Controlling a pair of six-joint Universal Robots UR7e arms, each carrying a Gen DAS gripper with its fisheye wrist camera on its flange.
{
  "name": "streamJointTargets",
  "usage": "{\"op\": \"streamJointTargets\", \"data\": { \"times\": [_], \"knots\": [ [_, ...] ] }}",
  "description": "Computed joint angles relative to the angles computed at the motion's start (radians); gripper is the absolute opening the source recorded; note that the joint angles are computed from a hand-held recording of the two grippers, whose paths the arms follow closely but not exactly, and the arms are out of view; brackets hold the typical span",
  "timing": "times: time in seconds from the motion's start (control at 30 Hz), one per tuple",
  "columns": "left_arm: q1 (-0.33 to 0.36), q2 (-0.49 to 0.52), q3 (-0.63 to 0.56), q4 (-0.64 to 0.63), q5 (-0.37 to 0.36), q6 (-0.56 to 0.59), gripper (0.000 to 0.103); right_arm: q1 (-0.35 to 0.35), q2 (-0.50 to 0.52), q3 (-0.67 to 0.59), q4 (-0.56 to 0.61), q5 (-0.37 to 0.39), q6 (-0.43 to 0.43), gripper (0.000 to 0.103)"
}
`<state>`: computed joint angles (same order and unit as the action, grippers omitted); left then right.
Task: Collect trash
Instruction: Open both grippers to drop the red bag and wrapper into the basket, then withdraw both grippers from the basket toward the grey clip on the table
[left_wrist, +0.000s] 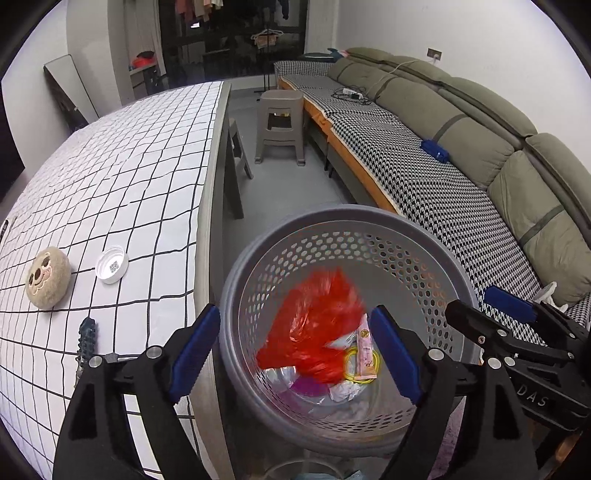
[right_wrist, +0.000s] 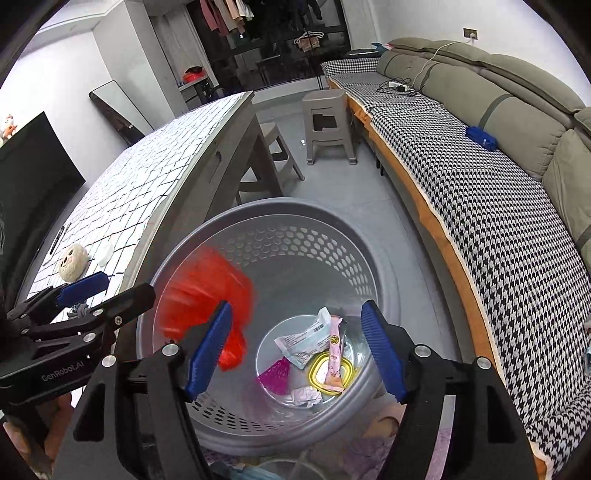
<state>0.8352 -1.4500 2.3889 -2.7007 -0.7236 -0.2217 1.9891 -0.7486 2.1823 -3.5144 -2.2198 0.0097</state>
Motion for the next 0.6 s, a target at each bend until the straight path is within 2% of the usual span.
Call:
{"op": "streamJointTargets", "data": {
  "times": [0.13, 0.43, 0.6],
  "knots": [
    [-0.007, -0.011, 0.01, -0.005, 0.007, -0.001, 0.089, 0.0, -0.005, 0.01, -0.011, -0.005, 0.002, 0.07],
    [-0.013, -0.028, 0.032, -0.054, 0.004, 0.007, 0.093, 0.009, -0.004, 0.047, -0.104, 0.0, -0.001, 0.075],
    [-0.024, -0.042, 0.042, -0.056, 0.003, -0.008, 0.095, 0.022, -0.004, 0.052, -0.118, -0.026, 0.003, 0.075]
  ]
}}
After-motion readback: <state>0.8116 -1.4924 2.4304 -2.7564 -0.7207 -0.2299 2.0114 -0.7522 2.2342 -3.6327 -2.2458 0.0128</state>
